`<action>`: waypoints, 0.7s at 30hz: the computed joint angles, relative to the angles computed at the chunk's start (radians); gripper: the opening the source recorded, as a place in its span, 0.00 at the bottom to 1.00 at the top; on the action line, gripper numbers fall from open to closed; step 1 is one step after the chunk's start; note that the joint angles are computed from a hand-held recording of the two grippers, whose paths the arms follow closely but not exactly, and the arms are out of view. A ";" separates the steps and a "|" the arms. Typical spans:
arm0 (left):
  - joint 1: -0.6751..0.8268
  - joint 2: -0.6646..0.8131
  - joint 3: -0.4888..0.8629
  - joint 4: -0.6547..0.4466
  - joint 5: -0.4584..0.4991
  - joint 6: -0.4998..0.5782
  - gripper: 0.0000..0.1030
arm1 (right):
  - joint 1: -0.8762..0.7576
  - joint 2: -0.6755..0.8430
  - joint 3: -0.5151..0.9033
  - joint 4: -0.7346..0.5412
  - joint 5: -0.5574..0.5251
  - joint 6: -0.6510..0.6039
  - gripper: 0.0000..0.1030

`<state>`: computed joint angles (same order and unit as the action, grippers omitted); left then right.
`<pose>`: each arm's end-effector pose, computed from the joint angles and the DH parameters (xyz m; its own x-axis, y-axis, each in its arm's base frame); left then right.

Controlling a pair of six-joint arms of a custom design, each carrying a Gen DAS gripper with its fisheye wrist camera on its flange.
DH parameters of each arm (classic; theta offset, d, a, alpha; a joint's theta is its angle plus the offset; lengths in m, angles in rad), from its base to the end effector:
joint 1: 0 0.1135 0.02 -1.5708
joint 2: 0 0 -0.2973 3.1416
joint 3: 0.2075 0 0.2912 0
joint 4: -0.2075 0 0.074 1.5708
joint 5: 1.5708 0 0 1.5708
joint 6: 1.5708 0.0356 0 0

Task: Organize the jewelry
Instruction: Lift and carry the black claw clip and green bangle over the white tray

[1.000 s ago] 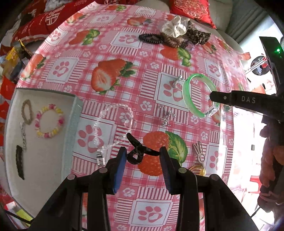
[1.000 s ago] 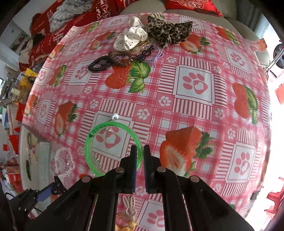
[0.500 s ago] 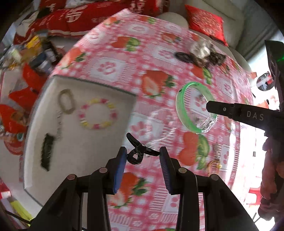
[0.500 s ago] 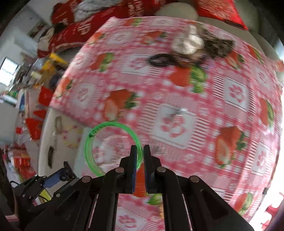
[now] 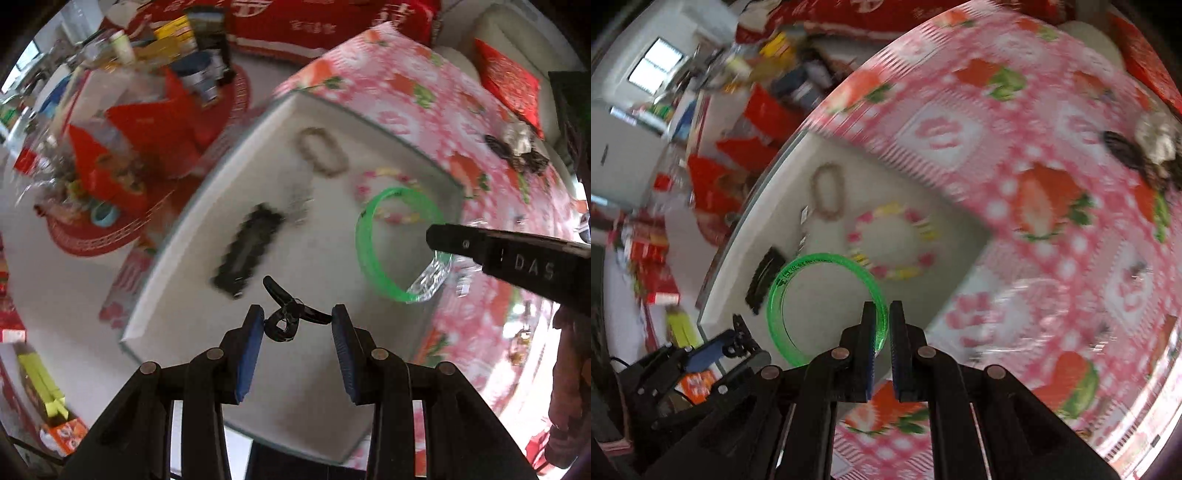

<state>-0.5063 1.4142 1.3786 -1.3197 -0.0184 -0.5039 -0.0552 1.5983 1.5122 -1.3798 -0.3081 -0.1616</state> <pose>0.2487 -0.1371 0.3499 -0.9806 -0.0083 -0.1959 0.0091 0.9961 -0.0875 0.3286 -0.0073 0.3386 -0.9834 -0.0992 -0.1519 -0.1392 0.9496 0.2808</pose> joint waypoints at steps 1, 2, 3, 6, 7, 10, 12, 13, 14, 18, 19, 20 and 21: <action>0.014 -0.014 -0.023 0.003 -0.001 0.005 0.42 | 0.031 -0.001 -0.022 0.013 0.010 0.013 0.07; 0.025 -0.025 -0.042 0.005 -0.001 0.010 0.42 | 0.047 -0.004 -0.037 0.020 0.016 0.022 0.07; 0.036 -0.032 -0.061 0.010 -0.001 0.016 0.42 | 0.072 -0.002 -0.056 0.032 0.023 0.038 0.07; 0.054 -0.052 -0.112 0.025 -0.007 0.028 0.42 | 0.118 0.002 -0.088 0.053 0.048 0.065 0.07; 0.056 -0.058 -0.122 0.027 -0.008 0.028 0.42 | 0.131 0.004 -0.096 0.059 0.060 0.073 0.07; 0.067 -0.068 -0.146 0.041 -0.012 0.037 0.42 | 0.166 0.011 -0.103 0.080 0.110 0.078 0.07; 0.073 -0.063 -0.155 0.050 -0.009 0.041 0.42 | 0.183 0.017 -0.099 0.088 0.139 0.078 0.07; 0.075 -0.060 -0.156 0.053 -0.008 0.042 0.42 | 0.189 0.024 -0.094 0.093 0.158 0.078 0.07; 0.078 -0.057 -0.158 0.058 -0.007 0.044 0.42 | 0.191 0.033 -0.085 0.095 0.169 0.080 0.07; 0.085 -0.044 -0.164 0.071 -0.007 0.049 0.42 | 0.184 0.065 -0.053 0.104 0.190 0.085 0.07; 0.088 -0.040 -0.164 0.073 -0.007 0.052 0.42 | 0.180 0.075 -0.041 0.106 0.197 0.085 0.07; 0.091 -0.036 -0.166 0.076 -0.007 0.054 0.42 | 0.177 0.086 -0.028 0.107 0.201 0.086 0.07; 0.093 -0.032 -0.167 0.079 -0.006 0.056 0.42 | 0.174 0.094 -0.019 0.108 0.204 0.086 0.07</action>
<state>-0.4129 1.3818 1.2120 -1.2412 -0.0248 -0.4478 0.1189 1.6919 1.4934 -1.2719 -0.1043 -0.0757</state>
